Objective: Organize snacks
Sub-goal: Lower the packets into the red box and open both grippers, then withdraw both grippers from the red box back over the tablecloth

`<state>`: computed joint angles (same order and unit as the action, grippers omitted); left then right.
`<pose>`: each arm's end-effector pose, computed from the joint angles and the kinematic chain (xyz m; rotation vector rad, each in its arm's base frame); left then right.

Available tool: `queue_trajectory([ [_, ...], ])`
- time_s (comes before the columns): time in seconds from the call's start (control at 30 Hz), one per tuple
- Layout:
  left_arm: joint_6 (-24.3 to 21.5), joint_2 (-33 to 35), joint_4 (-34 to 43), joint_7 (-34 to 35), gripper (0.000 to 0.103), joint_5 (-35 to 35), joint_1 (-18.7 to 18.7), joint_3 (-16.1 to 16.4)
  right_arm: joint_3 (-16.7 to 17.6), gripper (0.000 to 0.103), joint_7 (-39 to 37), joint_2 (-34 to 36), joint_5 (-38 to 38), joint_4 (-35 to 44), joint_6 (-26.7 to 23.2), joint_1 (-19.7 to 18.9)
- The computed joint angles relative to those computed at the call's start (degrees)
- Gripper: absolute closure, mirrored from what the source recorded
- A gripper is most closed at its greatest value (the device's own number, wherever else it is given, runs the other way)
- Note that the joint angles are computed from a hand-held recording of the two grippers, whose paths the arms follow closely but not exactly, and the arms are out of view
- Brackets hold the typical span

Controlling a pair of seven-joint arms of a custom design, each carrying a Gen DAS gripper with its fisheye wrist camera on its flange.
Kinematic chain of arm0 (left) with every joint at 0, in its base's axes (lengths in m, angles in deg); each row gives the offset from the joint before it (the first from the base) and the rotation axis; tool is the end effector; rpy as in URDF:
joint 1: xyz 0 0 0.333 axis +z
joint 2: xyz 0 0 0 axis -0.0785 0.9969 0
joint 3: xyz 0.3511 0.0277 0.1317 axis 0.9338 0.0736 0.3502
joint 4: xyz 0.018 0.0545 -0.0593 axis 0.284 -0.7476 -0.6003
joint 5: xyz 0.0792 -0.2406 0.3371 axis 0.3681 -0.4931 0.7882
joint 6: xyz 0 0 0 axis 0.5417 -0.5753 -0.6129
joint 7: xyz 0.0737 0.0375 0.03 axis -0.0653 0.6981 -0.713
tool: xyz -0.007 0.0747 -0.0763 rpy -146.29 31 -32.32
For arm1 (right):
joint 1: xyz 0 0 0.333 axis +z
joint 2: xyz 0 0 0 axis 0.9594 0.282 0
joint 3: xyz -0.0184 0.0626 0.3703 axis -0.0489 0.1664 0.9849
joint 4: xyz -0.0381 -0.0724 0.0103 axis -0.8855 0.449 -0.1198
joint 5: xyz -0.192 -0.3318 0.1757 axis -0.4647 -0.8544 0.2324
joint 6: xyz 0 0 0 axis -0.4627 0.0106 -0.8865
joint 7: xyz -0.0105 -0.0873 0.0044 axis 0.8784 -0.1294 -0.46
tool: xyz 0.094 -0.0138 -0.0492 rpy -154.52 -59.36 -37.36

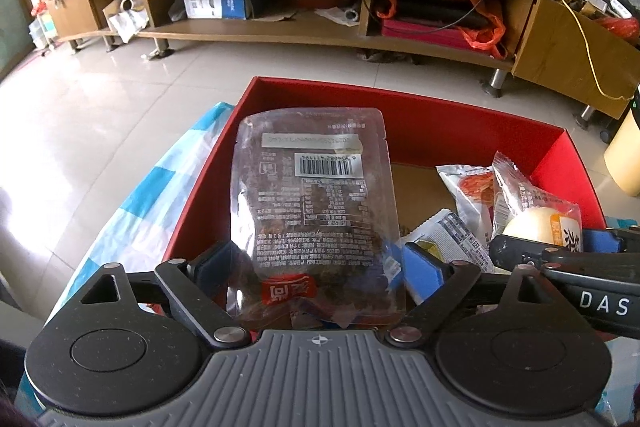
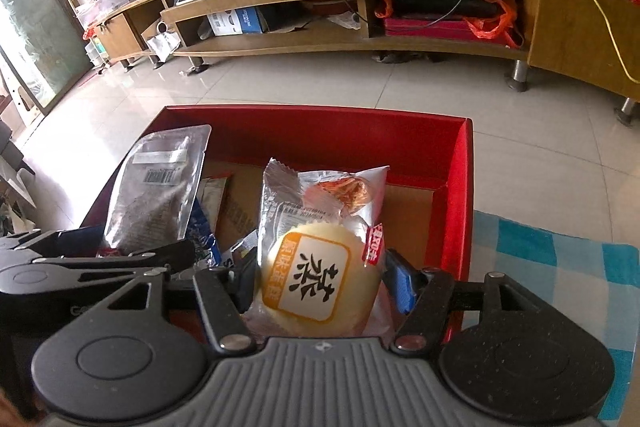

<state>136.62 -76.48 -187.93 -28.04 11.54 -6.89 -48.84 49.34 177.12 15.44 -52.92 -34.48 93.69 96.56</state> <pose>0.5300 -0.1297 0.4849 -1.9338 1.7502 -0.5333 0.5667 0.3013 0.5046 -1.9187 1.6392 -0.2411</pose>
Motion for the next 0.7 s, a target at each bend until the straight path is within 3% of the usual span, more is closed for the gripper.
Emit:
queue_trajectory([
  [0.27, -0.93, -1.16, 0.23, -4.02, 0.009, 4.42, 0.75, -0.61, -0.23, 0.03, 2.8, -0.45, -3.26, 0.2, 0.19, 0.58],
  [0.7, 2.22, -4.05, -1.76, -1.63, 0.008, -1.39, 0.57, 0.07, -0.45, 0.028, 7.56, -2.51, -7.81, -1.02, 2.0, -0.13],
])
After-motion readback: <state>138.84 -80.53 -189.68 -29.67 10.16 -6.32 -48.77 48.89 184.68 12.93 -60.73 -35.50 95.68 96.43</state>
